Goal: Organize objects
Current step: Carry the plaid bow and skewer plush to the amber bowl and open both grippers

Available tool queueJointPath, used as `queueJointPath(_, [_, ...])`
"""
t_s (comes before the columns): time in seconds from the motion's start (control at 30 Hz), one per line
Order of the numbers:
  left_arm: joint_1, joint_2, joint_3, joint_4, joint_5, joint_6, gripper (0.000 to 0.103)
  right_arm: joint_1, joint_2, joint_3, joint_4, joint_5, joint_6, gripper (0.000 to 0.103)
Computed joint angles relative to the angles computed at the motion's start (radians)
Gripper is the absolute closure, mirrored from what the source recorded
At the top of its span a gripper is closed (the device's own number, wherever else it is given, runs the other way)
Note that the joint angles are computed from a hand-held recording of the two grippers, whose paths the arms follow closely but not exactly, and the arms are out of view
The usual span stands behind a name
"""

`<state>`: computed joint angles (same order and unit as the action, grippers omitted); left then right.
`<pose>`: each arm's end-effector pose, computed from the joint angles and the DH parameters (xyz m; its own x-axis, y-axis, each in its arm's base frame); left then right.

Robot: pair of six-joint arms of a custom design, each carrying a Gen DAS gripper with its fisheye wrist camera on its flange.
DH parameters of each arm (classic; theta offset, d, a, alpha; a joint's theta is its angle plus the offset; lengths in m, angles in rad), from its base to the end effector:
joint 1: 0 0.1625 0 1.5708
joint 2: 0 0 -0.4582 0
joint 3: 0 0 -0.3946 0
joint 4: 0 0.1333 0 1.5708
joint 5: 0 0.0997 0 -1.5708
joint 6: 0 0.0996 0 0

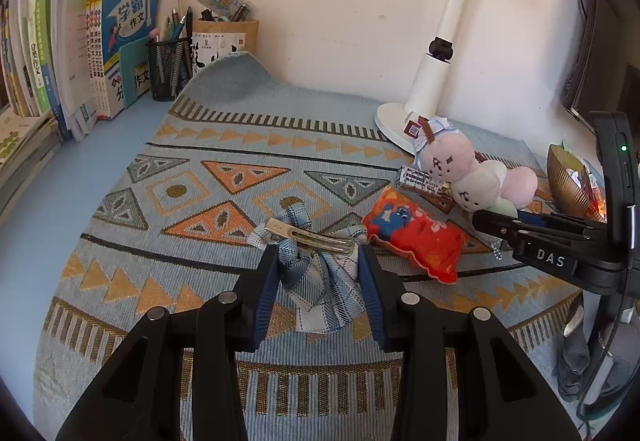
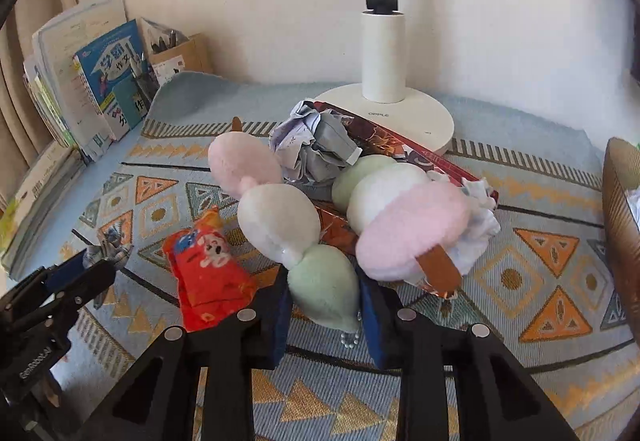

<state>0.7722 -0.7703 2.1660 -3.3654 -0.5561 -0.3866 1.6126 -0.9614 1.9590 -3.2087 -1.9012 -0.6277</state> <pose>-0.2132 -0.5118 0.0833 -0.8089 -0.1053 -0.5784 0.3834 0.6513 -0.6548 0.1265 -0.6077 0.1907 -0.7518 -0.3458 0.5614 -0.5869 0.7390 -0.3308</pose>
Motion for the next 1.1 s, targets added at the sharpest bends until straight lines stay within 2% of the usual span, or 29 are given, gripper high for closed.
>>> queueJointPath(0.07, [0.001, -0.001, 0.0, 0.002, -0.001, -0.002, 0.067, -0.024, -0.088, 0.049, 0.084, 0.087, 0.071, 0.073])
queueJointPath(0.2, [0.001, -0.002, -0.002, 0.009, -0.001, -0.005, 0.067, -0.112, -0.276, 0.123, 0.353, 0.284, 0.212, 0.073])
queueJointPath(0.3, [0.002, -0.003, -0.004, 0.02, 0.0, -0.009, 0.066, -0.186, -0.359, 0.149, 0.47, 0.363, 0.278, 0.073])
queueJointPath(0.33, [0.001, -0.002, -0.004, 0.022, 0.001, -0.011, 0.066, -0.204, -0.38, 0.159, 0.476, 0.368, 0.291, 0.073])
queueJointPath(0.37, [0.001, -0.003, -0.004, 0.023, 0.001, -0.012, 0.066, -0.209, -0.399, 0.178, 0.443, 0.34, 0.294, 0.073])
queueJointPath(0.4, [0.001, -0.003, -0.004, 0.025, 0.002, -0.016, 0.066, -0.197, -0.407, 0.198, 0.376, 0.273, 0.282, 0.072])
queueJointPath(0.47, [0.002, -0.005, -0.004, 0.029, 0.001, -0.018, 0.066, -0.153, -0.394, 0.227, 0.238, 0.095, 0.281, 0.07])
queueJointPath(0.5, [0.002, -0.005, -0.004, 0.03, 0.0, -0.019, 0.066, -0.138, -0.382, 0.229, 0.202, 0.025, 0.297, 0.07])
queueJointPath(0.53, [0.002, -0.005, -0.004, 0.031, 0.0, -0.021, 0.066, -0.131, -0.377, 0.232, 0.186, -0.014, 0.313, 0.07])
queueJointPath(0.67, [0.005, -0.006, -0.006, 0.033, -0.003, -0.022, 0.065, -0.132, -0.39, 0.243, 0.262, 0.019, 0.323, 0.056])
queueJointPath(0.8, [0.006, -0.009, -0.008, 0.049, -0.005, -0.033, 0.065, -0.13, -0.428, 0.281, 0.333, 0.105, 0.209, 0.053])
queueJointPath(0.93, [0.006, -0.008, -0.007, 0.045, -0.004, -0.03, 0.065, -0.098, -0.419, 0.334, 0.171, -0.001, 0.145, 0.041])
queueJointPath(1.0, [0.006, -0.007, -0.008, 0.046, -0.004, -0.03, 0.065, -0.109, -0.417, 0.328, 0.145, 0.005, 0.15, 0.038])
queueJointPath(1.1, [0.007, -0.007, -0.008, 0.041, -0.007, -0.026, 0.065, -0.128, -0.399, 0.295, 0.154, 0.062, 0.187, 0.036])
